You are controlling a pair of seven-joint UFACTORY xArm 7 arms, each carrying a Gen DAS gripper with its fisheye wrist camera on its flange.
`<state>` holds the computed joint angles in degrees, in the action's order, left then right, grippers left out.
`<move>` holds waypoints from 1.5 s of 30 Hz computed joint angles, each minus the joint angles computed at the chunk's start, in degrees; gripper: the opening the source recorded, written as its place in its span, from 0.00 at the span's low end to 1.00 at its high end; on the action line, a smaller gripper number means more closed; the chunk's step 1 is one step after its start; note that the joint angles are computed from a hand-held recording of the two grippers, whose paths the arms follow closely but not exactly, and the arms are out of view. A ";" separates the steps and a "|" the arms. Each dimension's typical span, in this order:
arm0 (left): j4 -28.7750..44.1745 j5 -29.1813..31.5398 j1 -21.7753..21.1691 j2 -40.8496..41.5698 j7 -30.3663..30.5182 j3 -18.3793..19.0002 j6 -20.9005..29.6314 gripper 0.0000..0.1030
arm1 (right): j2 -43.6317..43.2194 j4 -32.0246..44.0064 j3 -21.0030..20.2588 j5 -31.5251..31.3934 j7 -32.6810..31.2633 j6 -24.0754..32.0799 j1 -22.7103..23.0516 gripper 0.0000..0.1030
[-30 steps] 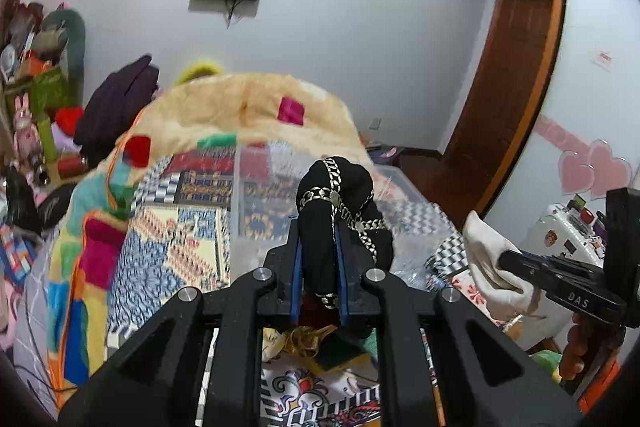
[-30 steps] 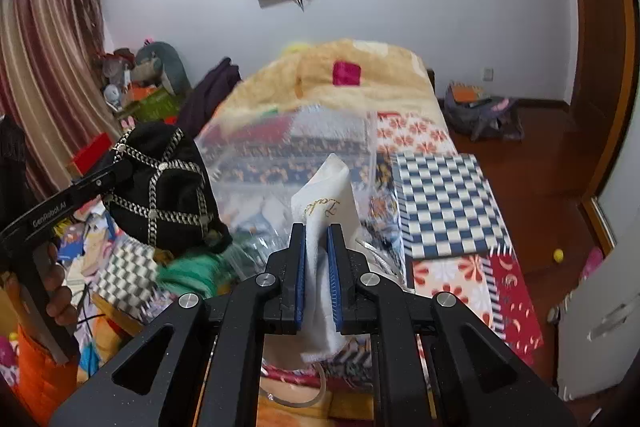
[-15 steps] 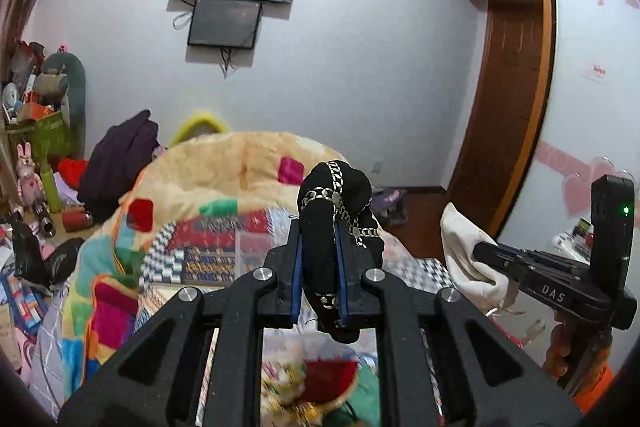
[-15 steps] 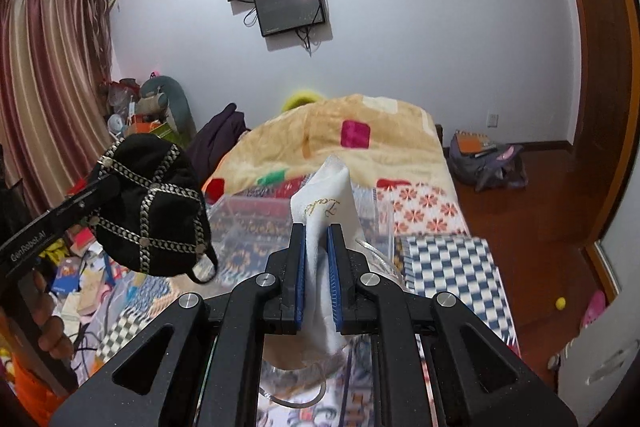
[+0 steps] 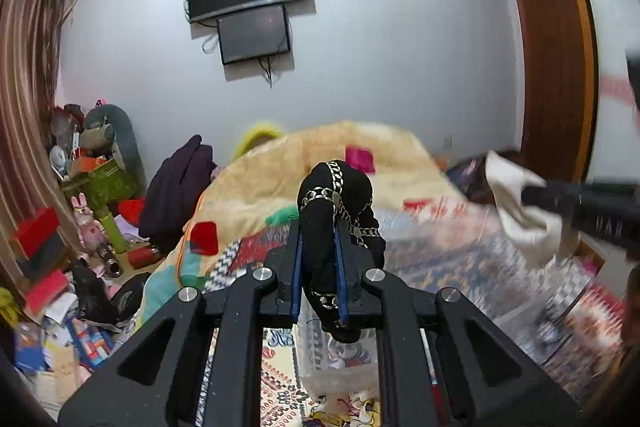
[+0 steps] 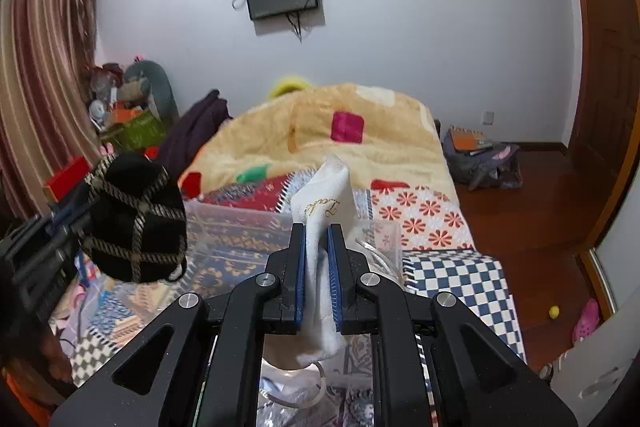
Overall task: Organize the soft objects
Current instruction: 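Drop the cloth bag into the clear box with right tool while left drops hat, then grasp the beaded bracelet with right tool while left tool grasps yellow floral scarf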
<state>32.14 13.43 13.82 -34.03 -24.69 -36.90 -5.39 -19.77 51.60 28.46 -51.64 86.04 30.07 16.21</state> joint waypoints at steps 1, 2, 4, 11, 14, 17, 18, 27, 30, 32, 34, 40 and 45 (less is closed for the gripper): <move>0.46 0.39 0.68 1.17 0.14 -1.23 0.42 0.13 | 1.09 0.25 -0.09 0.26 -0.37 0.00 0.00 0.09; 1.11 0.98 0.98 2.87 0.55 -1.98 0.89 0.13 | 1.95 0.38 -0.31 0.45 -0.67 0.03 0.17 0.09; 2.28 2.14 -2.96 7.06 2.66 0.38 2.78 0.13 | 3.50 0.67 -1.32 1.31 -1.95 0.01 0.95 0.09; 2.82 -2.17 -27.19 13.85 10.51 20.57 4.64 0.53 | 7.09 1.89 -5.30 6.29 -7.79 -1.16 4.51 0.13; 2.28 -6.69 -35.75 13.34 14.62 27.83 5.20 0.57 | 6.84 1.59 -6.02 8.30 -9.16 -1.09 5.43 0.33; 2.04 -11.45 -41.14 12.10 18.18 32.71 6.54 0.60 | 4.08 -0.20 -5.47 7.20 -7.10 -1.95 4.71 0.50; 1.84 -13.45 -43.40 11.35 19.58 34.70 7.00 0.60 | 2.85 -0.86 -5.19 7.06 -6.69 -2.20 4.40 0.52; -0.81 -24.93 -49.55 2.51 27.94 42.00 10.28 0.72 | -8.51 -4.71 0.38 9.99 -8.02 -0.28 0.14 0.77; -2.22 -27.17 -49.77 -0.03 29.38 42.93 11.99 0.76 | -11.48 -6.12 2.29 12.03 -8.95 1.23 -0.47 0.80; -3.26 -28.34 -49.23 -1.36 29.82 42.79 13.23 0.77 | -12.40 -7.09 2.91 14.01 -10.06 1.74 -0.33 0.80; -4.68 -29.13 -48.33 -3.01 30.02 42.28 14.73 0.78 | -12.83 -8.05 3.51 16.03 -11.00 2.66 -0.06 0.80; -7.94 -30.32 -45.73 -5.42 29.76 40.37 17.64 0.78 | -13.75 -12.60 2.68 22.60 -12.66 3.88 2.36 0.80; -9.83 -29.93 -43.51 -5.26 28.45 38.65 17.88 0.78 | -13.80 -16.63 0.76 27.13 -13.86 3.77 4.49 0.80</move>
<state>22.31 -16.50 -29.69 -39.30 3.76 1.75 12.49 -33.57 34.97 29.22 -24.51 72.18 33.84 20.71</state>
